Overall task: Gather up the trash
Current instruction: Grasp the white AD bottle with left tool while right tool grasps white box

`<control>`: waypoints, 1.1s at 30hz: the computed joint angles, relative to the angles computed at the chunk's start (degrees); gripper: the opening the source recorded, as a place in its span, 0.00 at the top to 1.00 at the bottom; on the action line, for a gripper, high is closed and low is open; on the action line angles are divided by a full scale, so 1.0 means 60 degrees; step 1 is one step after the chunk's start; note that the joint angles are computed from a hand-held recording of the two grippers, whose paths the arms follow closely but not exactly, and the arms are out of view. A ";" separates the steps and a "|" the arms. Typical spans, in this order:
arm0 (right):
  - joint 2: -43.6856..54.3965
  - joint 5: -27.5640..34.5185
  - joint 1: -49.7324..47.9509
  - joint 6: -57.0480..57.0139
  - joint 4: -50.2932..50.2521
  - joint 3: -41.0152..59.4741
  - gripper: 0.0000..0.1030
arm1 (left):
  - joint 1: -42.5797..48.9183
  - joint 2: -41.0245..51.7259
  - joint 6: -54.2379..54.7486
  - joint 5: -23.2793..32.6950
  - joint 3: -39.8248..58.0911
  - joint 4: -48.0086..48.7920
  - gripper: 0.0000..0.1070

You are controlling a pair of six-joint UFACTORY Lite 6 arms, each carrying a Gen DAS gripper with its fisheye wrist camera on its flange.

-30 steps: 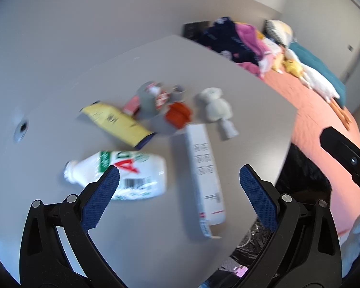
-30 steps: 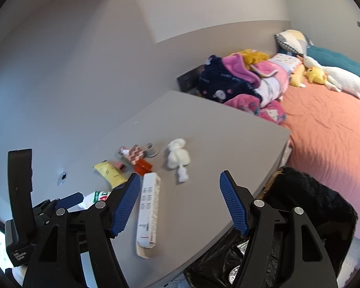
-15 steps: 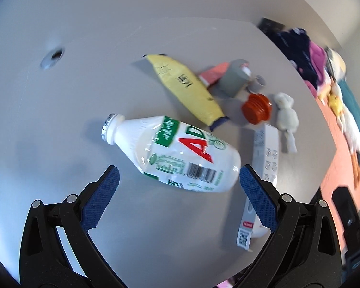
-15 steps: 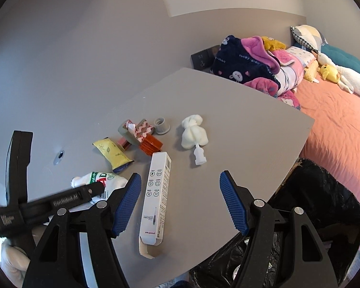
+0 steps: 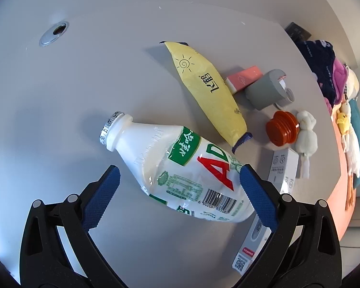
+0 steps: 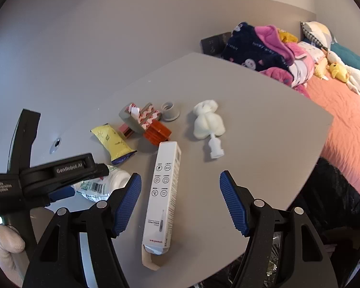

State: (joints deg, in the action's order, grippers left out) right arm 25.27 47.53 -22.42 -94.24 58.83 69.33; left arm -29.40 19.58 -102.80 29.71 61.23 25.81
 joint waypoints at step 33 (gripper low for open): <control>0.1130 -0.0929 0.1350 0.1334 -0.0729 0.0454 0.73 | 0.0928 -0.0775 0.0719 -0.1733 -0.1333 0.1255 0.37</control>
State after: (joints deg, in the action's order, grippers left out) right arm 32.05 41.95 -14.32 -86.24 54.45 72.05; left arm -23.84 14.93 -98.49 19.31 53.23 33.34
